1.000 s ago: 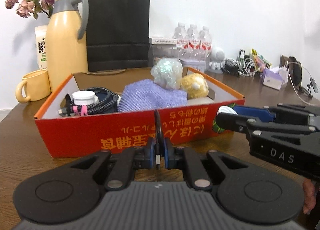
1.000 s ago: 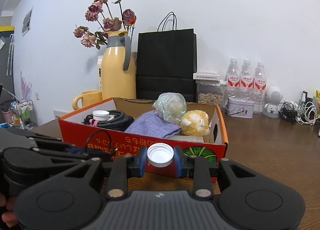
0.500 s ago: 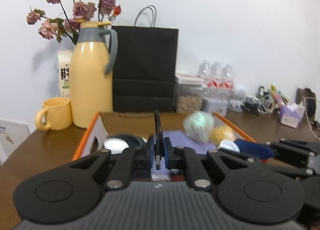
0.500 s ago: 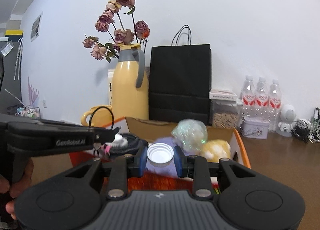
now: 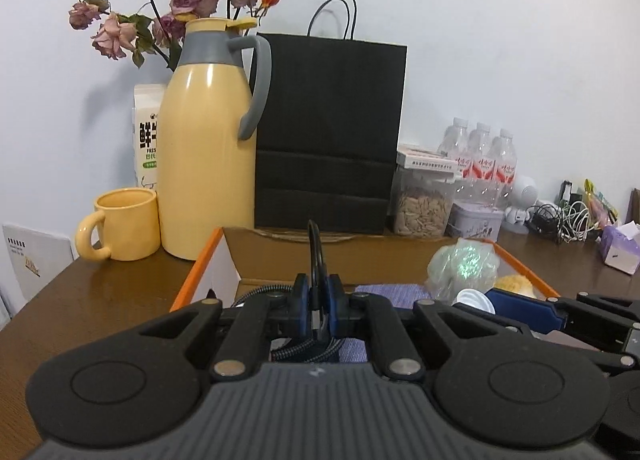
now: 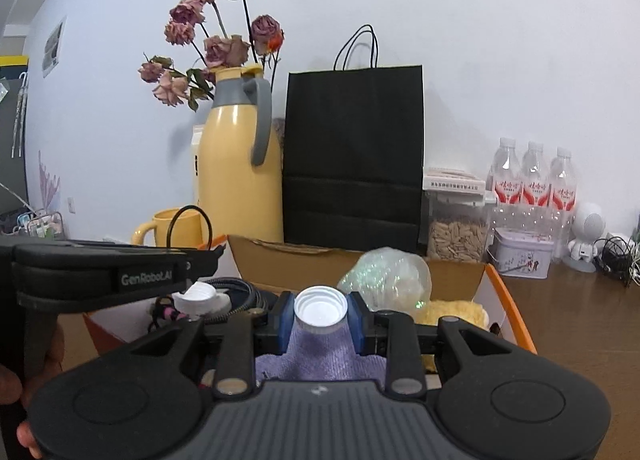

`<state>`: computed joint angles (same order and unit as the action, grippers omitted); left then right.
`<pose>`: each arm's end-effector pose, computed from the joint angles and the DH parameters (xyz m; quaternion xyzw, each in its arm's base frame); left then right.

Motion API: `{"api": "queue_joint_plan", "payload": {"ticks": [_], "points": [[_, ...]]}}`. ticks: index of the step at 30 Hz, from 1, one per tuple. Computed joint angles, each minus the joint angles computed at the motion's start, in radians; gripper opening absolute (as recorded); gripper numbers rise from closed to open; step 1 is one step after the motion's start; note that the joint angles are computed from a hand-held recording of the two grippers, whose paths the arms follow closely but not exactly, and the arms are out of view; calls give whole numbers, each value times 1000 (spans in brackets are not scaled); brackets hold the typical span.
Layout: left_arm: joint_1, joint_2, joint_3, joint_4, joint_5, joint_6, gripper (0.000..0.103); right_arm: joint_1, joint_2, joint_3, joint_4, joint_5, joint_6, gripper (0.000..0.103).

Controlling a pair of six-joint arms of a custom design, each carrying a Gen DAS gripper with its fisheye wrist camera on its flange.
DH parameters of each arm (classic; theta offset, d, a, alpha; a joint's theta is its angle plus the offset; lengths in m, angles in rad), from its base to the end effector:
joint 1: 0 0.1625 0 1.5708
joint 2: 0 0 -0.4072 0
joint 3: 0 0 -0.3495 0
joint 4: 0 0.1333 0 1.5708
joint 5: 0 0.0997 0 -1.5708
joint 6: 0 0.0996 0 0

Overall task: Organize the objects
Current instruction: 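Carry the white cap and black cable into the box and open both grippers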

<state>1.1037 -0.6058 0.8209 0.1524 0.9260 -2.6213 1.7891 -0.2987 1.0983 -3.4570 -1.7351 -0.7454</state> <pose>-0.1493 -0.7251 0.1981 0.2126 0.7735 -0.5297 0.2754 0.2802 -0.7226 0.0742 0.3578 -0.7756 0.4791 0.2020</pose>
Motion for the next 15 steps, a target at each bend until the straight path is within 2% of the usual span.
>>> {"api": "queue_joint_plan", "payload": {"ticks": [4, 6, 7, 8, 9, 10, 11, 12, 13, 15], "points": [[-5, -22, 55, -50, 1, 30, 11, 0, -3, 13, -8, -2, -7, 27], [-8, -38, 94, -94, 3, 48, 12, 0, -6, 21, -17, -8, -6, 27], [-10, -50, 122, -124, 6, 61, 16, 0, -8, 29, -26, -12, -4, 29], [-10, -59, 139, -142, 8, 68, 30, -1, -13, 38, -32, -14, 1, 32], [-11, -70, 160, -161, 11, 70, 44, -3, -21, 50, -33, -14, 8, 46], [-13, -81, 184, -191, 8, 76, 74, -4, -27, 60, -40, -12, 15, 69], [-15, -94, 212, -231, 6, 93, 94, -5, -29, 66, -57, -12, 21, 81], [-17, -111, 255, -293, 7, 118, 101, -6, -29, 72, -77, -13, 22, 96], [-17, -125, 289, -342, 16, 136, 103, -6, -29, 76, -93, -12, 19, 101], [-20, -139, 324, -397, 15, 152, 103, -7, -33, 84, -104, -9, 25, 103]]}}
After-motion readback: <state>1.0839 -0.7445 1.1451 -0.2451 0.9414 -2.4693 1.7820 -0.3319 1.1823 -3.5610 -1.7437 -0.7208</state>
